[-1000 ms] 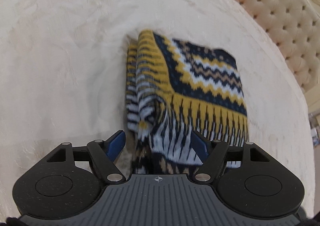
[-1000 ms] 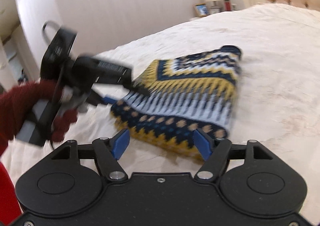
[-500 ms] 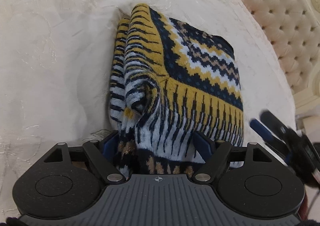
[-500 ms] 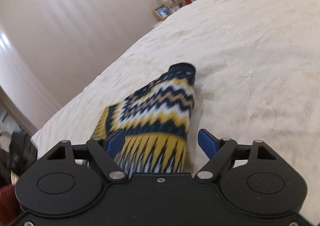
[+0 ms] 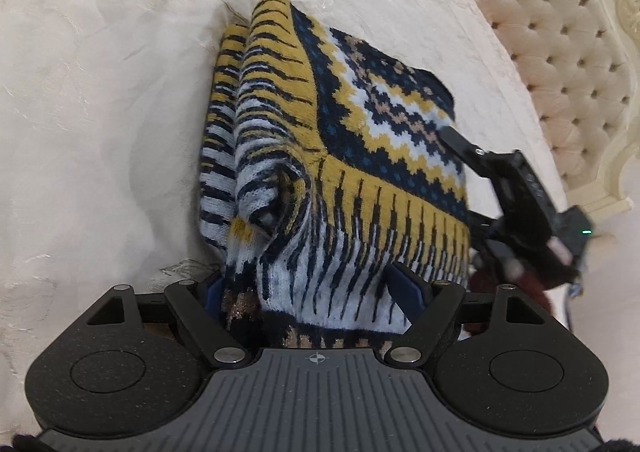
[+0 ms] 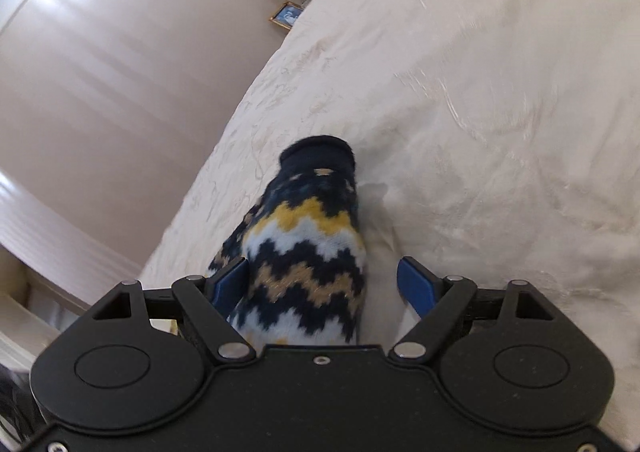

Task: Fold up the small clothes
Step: 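Fold that side over the first fold with the left gripper, then open the left gripper and lift it off the folded sweater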

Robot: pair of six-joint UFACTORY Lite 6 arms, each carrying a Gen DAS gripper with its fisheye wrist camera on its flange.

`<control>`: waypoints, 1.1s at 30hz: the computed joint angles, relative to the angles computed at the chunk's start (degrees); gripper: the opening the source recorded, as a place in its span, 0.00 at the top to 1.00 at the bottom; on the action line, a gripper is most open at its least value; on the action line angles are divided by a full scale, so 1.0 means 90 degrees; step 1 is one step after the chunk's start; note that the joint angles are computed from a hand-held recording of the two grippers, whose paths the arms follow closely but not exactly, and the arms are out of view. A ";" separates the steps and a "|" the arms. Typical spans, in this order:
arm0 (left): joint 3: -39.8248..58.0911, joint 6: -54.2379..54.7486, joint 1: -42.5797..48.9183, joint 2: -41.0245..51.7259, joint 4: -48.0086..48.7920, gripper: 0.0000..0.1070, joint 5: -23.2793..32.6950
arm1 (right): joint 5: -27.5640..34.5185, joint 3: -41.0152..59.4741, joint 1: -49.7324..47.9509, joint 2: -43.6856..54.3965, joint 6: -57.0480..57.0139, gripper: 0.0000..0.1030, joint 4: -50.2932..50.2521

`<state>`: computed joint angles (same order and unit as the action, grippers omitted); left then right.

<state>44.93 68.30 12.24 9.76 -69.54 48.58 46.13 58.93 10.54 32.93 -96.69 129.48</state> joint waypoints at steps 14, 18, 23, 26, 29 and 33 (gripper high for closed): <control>0.0374 0.0431 0.0233 0.0982 -0.0463 0.60 0.1141 | -0.0762 -0.0409 0.0337 -0.0925 0.0320 0.59 -0.0307; 0.0239 0.0475 0.0375 0.0824 -0.0274 0.60 0.1558 | -0.1050 -0.1047 0.0317 -0.1863 0.0685 0.59 -0.0688; -0.0211 0.0374 0.0167 0.0162 0.0143 0.60 0.1786 | -0.1330 -0.2320 0.0047 -0.3471 0.1447 0.59 -0.1673; -0.0851 0.0361 0.0242 -0.0386 0.0396 0.60 0.2025 | -0.1325 -0.3157 -0.0332 -0.4544 0.2437 0.59 -0.2752; -0.1541 0.0232 0.0212 -0.1284 0.0807 0.60 0.2104 | -0.1173 -0.3871 -0.0699 -0.5645 0.3720 0.58 -0.4103; -0.2398 -0.0051 0.0183 -0.2774 0.1451 0.59 0.2431 | -0.0594 -0.4626 -0.1274 -0.7225 0.5164 0.58 -0.5902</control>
<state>23.35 67.84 13.89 -15.21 -56.48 70.45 40.79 17.30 -0.93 -32.09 -50.21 76.36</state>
